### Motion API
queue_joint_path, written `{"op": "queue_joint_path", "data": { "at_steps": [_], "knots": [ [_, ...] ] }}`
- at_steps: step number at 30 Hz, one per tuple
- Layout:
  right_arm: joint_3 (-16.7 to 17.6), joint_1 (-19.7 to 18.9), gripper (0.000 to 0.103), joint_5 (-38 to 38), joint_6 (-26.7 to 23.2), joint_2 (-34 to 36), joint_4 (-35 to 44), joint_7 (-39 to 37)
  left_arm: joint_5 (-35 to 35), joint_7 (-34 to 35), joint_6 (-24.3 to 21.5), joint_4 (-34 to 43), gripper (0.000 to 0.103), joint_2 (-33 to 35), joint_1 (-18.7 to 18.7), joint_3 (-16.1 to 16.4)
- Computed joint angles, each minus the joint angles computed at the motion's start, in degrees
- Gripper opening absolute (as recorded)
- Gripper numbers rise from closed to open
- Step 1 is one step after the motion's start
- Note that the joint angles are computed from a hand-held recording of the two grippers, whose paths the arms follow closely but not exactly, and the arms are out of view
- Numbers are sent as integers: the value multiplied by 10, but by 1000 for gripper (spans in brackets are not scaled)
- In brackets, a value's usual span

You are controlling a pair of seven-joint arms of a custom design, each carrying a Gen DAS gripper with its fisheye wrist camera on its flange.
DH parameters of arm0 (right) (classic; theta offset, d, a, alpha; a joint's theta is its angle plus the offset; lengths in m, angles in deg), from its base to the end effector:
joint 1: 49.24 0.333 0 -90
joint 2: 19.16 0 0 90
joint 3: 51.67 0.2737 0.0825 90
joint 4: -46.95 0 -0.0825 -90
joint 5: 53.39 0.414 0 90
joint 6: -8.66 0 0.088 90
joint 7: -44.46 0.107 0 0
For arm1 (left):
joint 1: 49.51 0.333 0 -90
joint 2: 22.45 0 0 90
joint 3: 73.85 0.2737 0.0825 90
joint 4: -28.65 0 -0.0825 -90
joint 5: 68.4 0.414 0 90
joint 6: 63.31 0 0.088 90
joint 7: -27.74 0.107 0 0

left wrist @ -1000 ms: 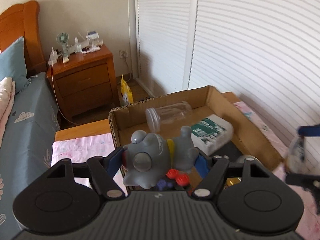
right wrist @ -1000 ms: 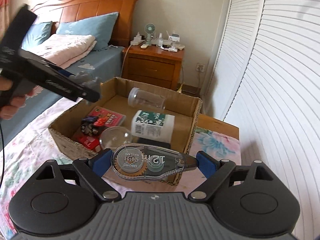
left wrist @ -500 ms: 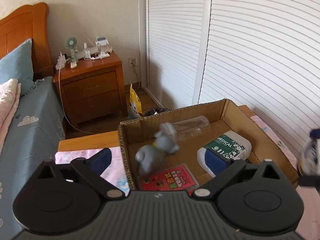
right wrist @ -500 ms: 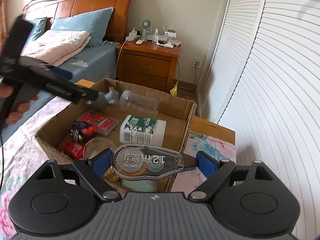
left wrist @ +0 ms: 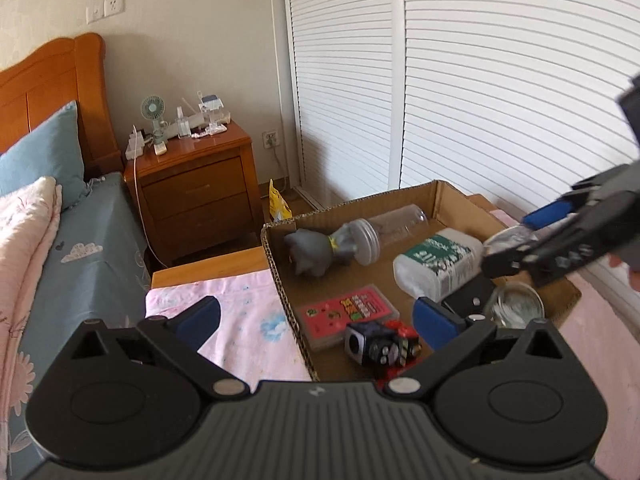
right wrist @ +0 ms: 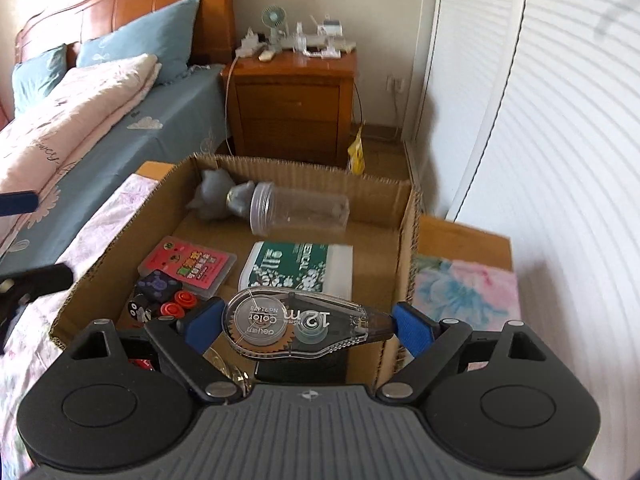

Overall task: Organize rigid objects
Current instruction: 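Lower the correction tape into the box and open right tool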

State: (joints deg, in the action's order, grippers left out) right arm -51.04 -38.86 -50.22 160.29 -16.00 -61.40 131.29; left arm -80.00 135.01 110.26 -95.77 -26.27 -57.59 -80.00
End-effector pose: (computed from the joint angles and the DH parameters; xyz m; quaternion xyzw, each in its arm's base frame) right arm 0.6375 0.1224 0.5015 -0.7295 0.5915 -0.2095 0.2722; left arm 0.5852 -0.1337 0.4762 -0.5080 0.7364 -0.3429 0.2865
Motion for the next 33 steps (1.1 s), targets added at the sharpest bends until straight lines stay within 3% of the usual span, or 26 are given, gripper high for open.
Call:
{"op": "queue_joint_path", "data": {
  "at_steps": [3,5,8,12,15,20,25,28,33],
  "knots": [
    [-1,4,93,-25,8,8,0,28,10,-1,11,-24,102,-17,-4,0],
    [-2,5,101,-28,10,7,-1,40,2,7,18,-40,102,-29,-15,7],
    [-1,5,103,-28,30,-10,-20,50,33,-29,28,-64,102,-45,-12,3],
    [1,3,103,-87,39,-41,-46,114,172,-200,61,-106,102,-73,72,-69],
    [10,-5,103,-131,43,-81,-83,162,227,-283,65,-129,102,-99,115,-110],
    [55,-37,103,-246,34,-172,-170,275,236,-353,26,-157,102,-146,89,-97],
    [108,-73,103,-294,27,-264,-263,370,280,-431,-25,-175,102,-193,92,-115],
    [111,-67,103,-262,12,-302,-300,385,303,-458,-67,-180,102,-215,78,-114],
    [118,-68,103,-224,-11,-339,-334,392,289,-443,-97,-193,102,-233,8,-58]
  ]
}}
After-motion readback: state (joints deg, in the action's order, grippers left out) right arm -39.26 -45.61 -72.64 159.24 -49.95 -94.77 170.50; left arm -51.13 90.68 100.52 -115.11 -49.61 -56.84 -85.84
